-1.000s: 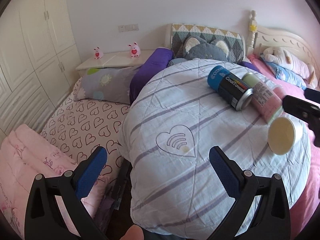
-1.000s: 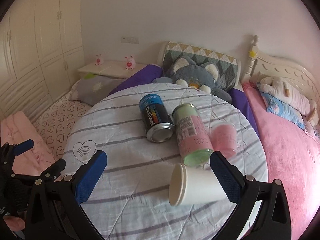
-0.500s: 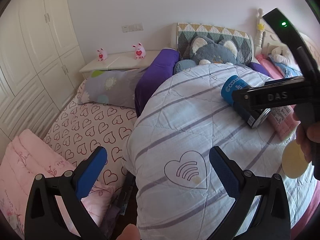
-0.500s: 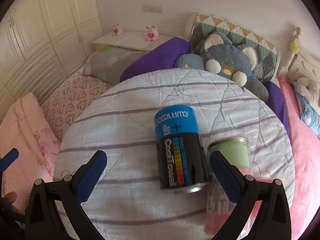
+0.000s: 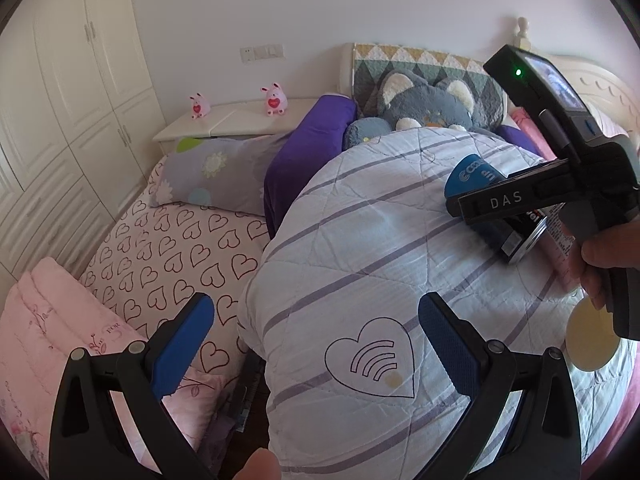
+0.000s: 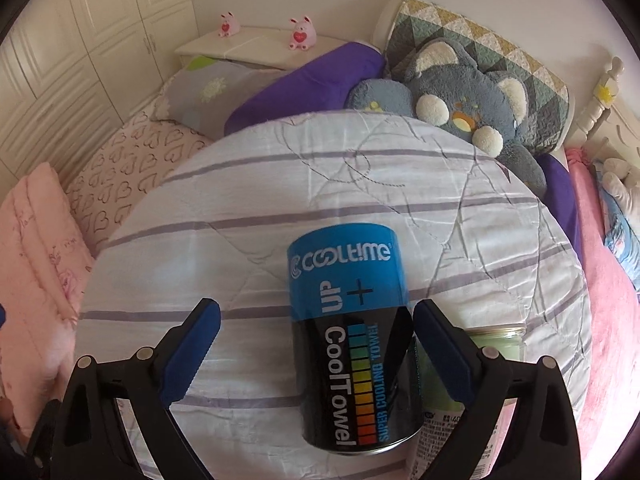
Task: Flip cup upright
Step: 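Close the right tool fingers around the blue-and-black can's body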
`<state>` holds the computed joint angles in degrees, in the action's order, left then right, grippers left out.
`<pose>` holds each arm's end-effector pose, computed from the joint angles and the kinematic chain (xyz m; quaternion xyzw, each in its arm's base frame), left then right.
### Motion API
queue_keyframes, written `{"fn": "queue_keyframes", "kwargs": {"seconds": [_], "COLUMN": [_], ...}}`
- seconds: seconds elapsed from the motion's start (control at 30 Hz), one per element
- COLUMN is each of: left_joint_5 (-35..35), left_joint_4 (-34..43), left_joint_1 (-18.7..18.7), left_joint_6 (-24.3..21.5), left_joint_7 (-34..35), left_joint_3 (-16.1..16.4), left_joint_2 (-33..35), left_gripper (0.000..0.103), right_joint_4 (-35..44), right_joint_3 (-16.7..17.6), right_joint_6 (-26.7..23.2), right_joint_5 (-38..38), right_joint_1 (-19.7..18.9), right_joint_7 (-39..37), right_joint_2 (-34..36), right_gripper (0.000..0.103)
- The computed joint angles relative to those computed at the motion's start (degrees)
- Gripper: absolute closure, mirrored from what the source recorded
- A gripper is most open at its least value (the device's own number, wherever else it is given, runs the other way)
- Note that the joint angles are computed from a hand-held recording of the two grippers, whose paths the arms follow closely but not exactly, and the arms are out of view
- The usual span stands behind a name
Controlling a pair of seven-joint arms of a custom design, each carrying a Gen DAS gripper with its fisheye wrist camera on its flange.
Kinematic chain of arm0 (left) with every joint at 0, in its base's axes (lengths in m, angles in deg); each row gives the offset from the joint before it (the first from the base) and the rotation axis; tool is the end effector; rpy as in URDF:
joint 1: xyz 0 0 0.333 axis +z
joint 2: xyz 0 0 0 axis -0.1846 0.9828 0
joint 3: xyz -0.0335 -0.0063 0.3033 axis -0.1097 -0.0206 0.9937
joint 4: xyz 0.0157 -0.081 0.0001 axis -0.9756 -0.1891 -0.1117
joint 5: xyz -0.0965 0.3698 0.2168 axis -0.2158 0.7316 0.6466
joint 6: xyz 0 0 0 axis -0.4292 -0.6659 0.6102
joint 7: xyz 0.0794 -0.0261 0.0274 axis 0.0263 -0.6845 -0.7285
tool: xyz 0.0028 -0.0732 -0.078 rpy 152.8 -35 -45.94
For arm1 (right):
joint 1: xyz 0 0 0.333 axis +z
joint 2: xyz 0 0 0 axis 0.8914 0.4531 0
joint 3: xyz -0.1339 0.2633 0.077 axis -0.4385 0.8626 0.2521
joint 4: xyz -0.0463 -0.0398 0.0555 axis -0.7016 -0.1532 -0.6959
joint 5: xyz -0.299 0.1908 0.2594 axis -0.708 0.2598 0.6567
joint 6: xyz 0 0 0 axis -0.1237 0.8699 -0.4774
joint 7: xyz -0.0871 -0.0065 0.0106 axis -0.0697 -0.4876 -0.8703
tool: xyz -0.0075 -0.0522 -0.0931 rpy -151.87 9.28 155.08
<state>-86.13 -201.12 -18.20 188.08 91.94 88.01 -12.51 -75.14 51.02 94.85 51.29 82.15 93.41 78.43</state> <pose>0.4832 -0.0444 0.3925 -0.5508 0.7480 -0.2725 0.2507 0.5674 0.2575 0.3929 -0.7076 0.6707 -0.1755 0.1366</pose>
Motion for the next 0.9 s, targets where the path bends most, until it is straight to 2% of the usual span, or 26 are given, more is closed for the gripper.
{"fn": "queue_keyframes", "kwargs": {"seconds": [0.1,0.17,0.23,0.5,0.57,0.9], "left_joint_5": [-0.3,-0.5,-0.5,-0.4,-0.3,1.5], "left_joint_4": [0.0,0.0,-0.1,-0.2,-0.3,-0.9], "left_joint_1": [-0.3,-0.5,-0.4,-0.2,-0.2,1.1], "left_joint_6": [-0.3,-0.4,-0.3,-0.3,-0.3,0.1], "left_joint_7": [0.3,0.6,0.7,0.3,0.3,-1.6], "left_joint_3": [0.4,0.6,0.5,0.1,0.1,-1.3], "left_joint_2": [0.0,0.0,0.1,-0.3,-0.5,-1.0], "left_gripper": [0.000,0.000,0.000,0.000,0.000,0.000], "right_joint_4": [1.6,2.7,4.2,5.3,5.0,0.4], "right_joint_3": [-0.1,-0.1,-0.2,0.0,0.0,0.3], "right_joint_6": [-3.4,-5.4,-8.9,-11.9,-11.3,-1.5], "right_joint_5": [1.0,2.4,-0.8,0.2,1.3,12.7], "right_joint_1": [-0.1,-0.2,0.5,0.9,0.8,-0.7], "right_joint_7": [-0.7,-2.1,-1.1,-1.9,-2.1,-5.1], "right_joint_2": [1.5,2.6,3.7,3.9,3.5,0.2], "right_gripper": [0.014,0.026,0.033,0.034,0.034,0.034]}}
